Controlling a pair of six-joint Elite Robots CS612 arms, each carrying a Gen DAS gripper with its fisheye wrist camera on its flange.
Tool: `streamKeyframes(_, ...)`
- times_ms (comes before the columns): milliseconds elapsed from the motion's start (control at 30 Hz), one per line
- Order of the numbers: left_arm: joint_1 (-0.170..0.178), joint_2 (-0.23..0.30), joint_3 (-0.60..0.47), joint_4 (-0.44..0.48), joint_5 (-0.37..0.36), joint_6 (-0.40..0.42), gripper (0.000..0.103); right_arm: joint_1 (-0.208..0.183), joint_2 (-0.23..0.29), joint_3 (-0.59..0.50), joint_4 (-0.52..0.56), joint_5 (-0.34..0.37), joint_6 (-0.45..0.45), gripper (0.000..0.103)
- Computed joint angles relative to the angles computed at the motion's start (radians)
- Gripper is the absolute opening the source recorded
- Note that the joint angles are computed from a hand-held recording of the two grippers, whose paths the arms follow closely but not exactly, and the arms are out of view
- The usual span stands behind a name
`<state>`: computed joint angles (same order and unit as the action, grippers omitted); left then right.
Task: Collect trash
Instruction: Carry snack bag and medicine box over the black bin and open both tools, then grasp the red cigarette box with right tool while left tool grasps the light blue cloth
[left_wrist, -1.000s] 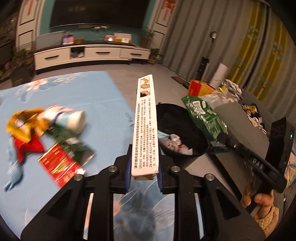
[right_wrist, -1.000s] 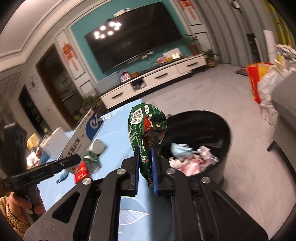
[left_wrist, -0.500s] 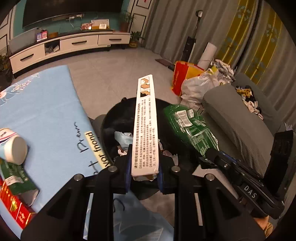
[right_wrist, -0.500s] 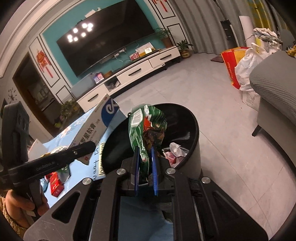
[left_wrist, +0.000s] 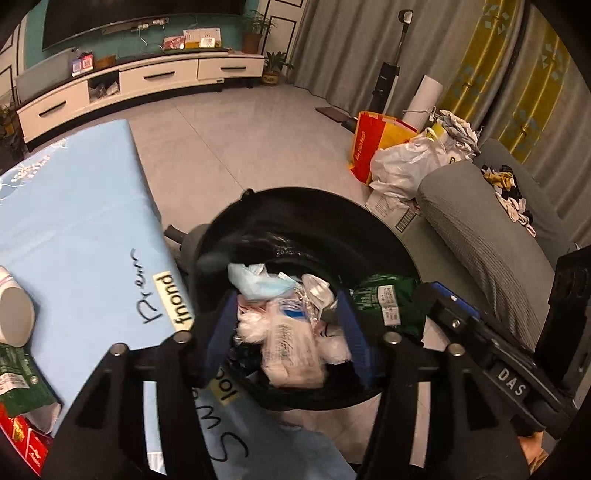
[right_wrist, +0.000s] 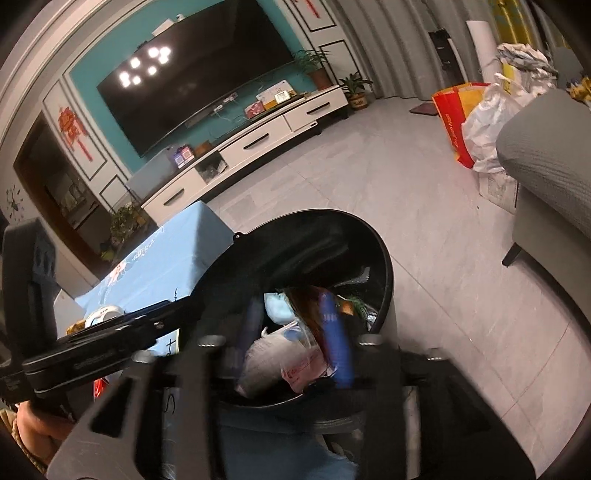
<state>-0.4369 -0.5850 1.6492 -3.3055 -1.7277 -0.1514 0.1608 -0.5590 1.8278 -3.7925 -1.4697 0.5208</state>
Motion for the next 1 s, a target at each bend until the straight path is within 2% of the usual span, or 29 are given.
streamKeyframes(200,0.01,-0.018,0.033,-0.037,0.008,-0.017,0.063,0.002,-0.01,0.014,-0.011,-0.003,-0.004,0.047)
streamKeyframes(267,0.013,-0.028,0.055,-0.06,0.017,-0.023,0.071,0.004,-0.016,0.023,-0.016,-0.009,-0.005,0.048)
streamKeyframes(367,0.018,-0.044,0.083,-0.084,0.024,-0.032,0.076,0.006,-0.025,0.038,-0.022,-0.015,-0.001,0.057)
streamKeyframes(500,0.027,-0.069,0.142,-0.146,0.047,-0.04,0.087,0.014,-0.042,0.058,-0.02,-0.02,-0.003,0.068)
streamKeyframes(700,0.055,-0.106,0.234,-0.223,0.066,-0.081,0.091,0.034,-0.062,0.073,-0.009,-0.008,-0.032,0.081)
streamKeyframes(1000,0.1,-0.144,0.349,-0.325,0.124,-0.121,0.095,0.09,-0.089,0.059,0.074,0.061,-0.137,0.083)
